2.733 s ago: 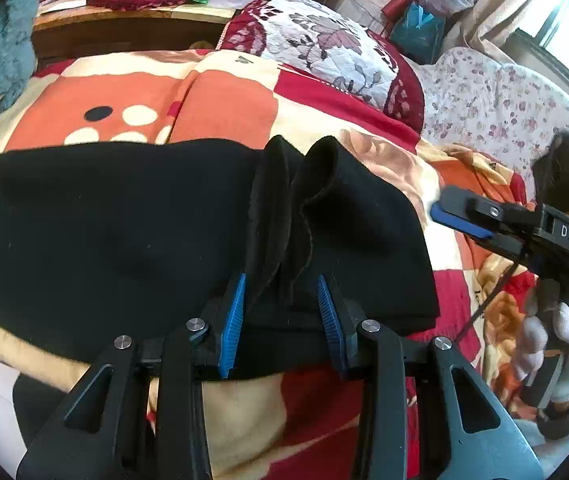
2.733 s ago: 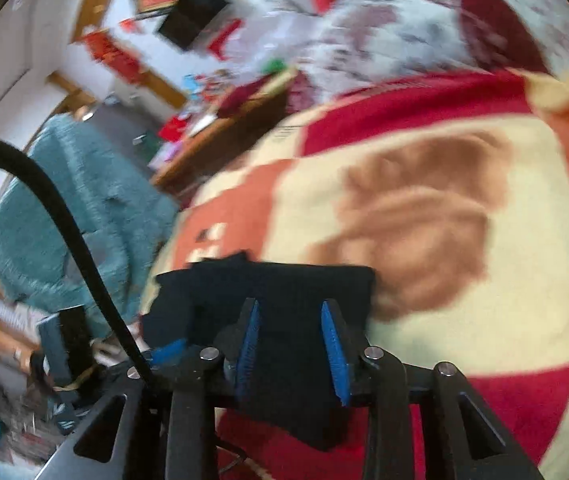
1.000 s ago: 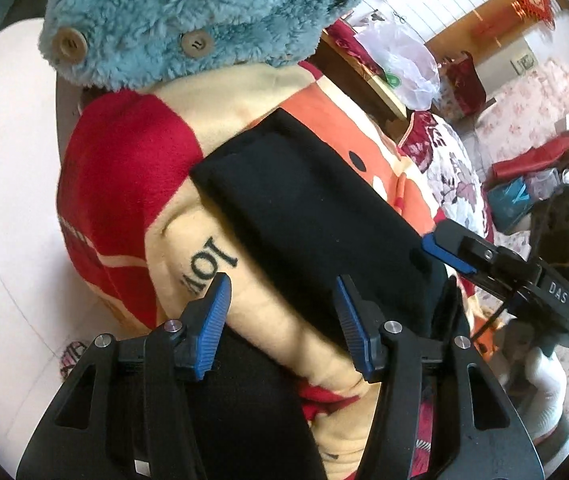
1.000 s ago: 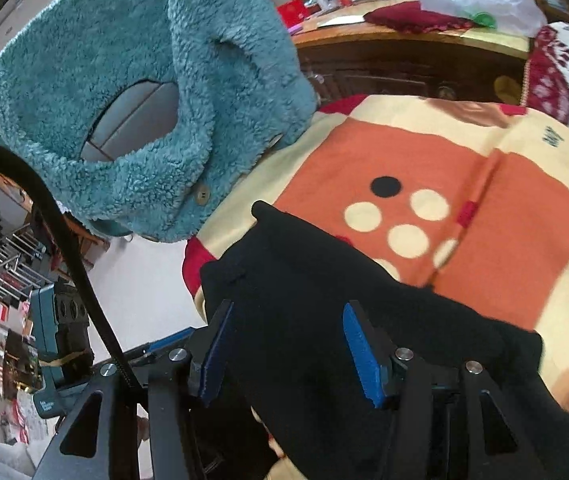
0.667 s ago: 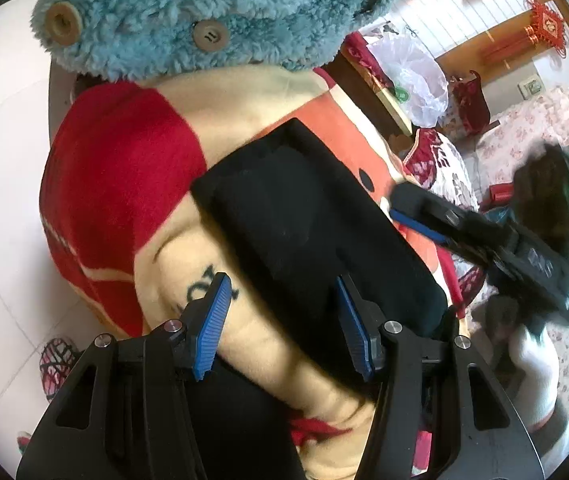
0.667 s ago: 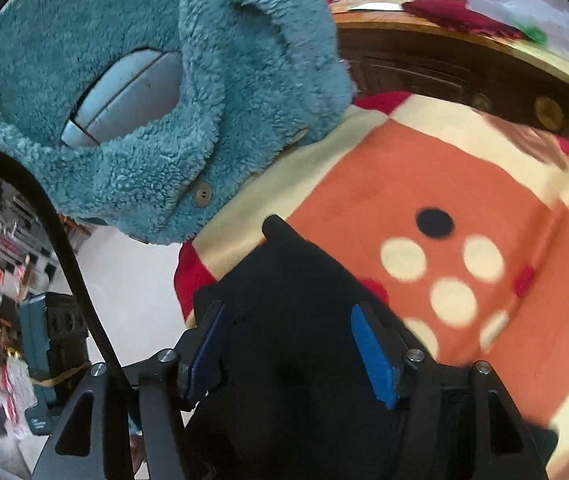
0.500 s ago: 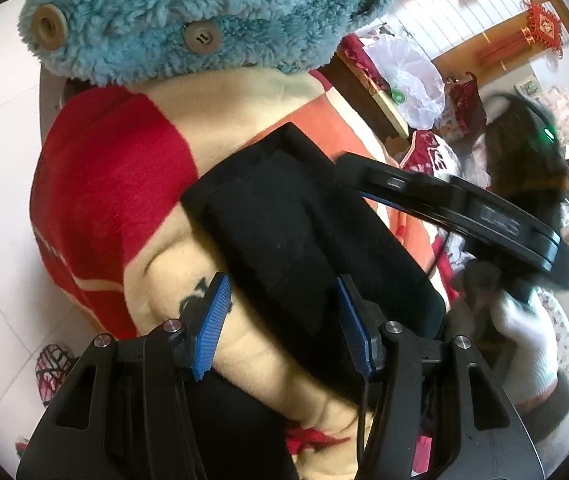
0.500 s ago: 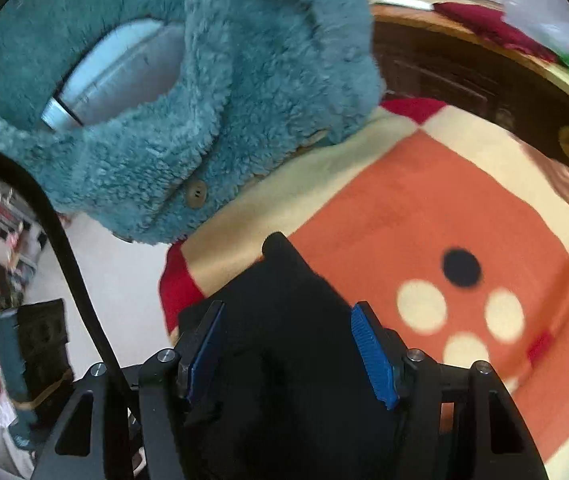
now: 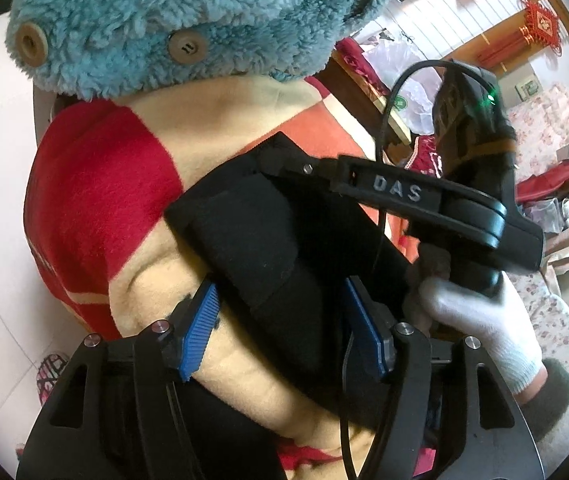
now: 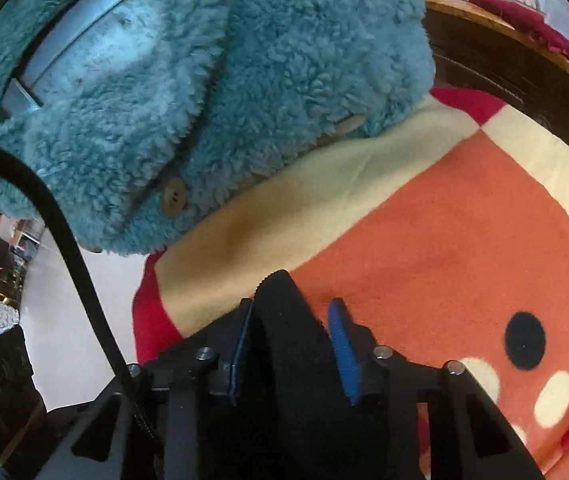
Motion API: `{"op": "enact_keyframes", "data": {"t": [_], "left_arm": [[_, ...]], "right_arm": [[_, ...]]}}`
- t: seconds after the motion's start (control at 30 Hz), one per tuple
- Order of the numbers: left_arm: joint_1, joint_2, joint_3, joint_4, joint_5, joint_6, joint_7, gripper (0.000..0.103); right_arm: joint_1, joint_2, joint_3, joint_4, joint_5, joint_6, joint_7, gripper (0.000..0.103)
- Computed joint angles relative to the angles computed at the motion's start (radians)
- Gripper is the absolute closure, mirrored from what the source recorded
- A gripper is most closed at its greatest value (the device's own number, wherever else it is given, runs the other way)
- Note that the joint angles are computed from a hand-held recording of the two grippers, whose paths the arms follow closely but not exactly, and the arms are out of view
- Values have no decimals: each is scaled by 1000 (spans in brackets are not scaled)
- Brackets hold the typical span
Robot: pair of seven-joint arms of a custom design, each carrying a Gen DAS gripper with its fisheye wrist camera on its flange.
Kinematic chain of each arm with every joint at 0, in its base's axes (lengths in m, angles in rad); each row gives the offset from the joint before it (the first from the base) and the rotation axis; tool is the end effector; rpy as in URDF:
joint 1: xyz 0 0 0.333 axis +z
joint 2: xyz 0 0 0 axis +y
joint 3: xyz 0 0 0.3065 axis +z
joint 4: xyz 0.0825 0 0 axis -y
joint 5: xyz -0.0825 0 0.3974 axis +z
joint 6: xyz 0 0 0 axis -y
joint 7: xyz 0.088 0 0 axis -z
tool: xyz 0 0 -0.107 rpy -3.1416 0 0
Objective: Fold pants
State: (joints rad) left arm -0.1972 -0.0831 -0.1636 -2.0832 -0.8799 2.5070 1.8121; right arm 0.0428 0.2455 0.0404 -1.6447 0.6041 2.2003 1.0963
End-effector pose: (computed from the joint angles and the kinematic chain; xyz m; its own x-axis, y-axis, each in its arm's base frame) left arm 0.5444 -0.2014 0.5010 -0.1495 -0.7724 0.6173 -0.9130 -0.1318 -0.3861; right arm 0.6723 0.0734 0.4949 0.3328 -0.8567 -0.3941 -0.8903 -0.1477 -0.4308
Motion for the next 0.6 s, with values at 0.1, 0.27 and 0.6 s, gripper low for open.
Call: {"op": "enact_keyframes", "data": {"t": [0.1,0.27,0.6], "left_arm": [[-5,13,-3,7,-19,20,32,50],[-5,3,-7,11,0,35,53,83],[-84,-123,18,10,-136,87,293,85]], "right_arm": [[-17,-46,4,-55,72,8,-52,84],[-23,-123,-16,-118,165,3,-97,85],[-30,-320,-108,-232,391,-8,-208,86]]}}
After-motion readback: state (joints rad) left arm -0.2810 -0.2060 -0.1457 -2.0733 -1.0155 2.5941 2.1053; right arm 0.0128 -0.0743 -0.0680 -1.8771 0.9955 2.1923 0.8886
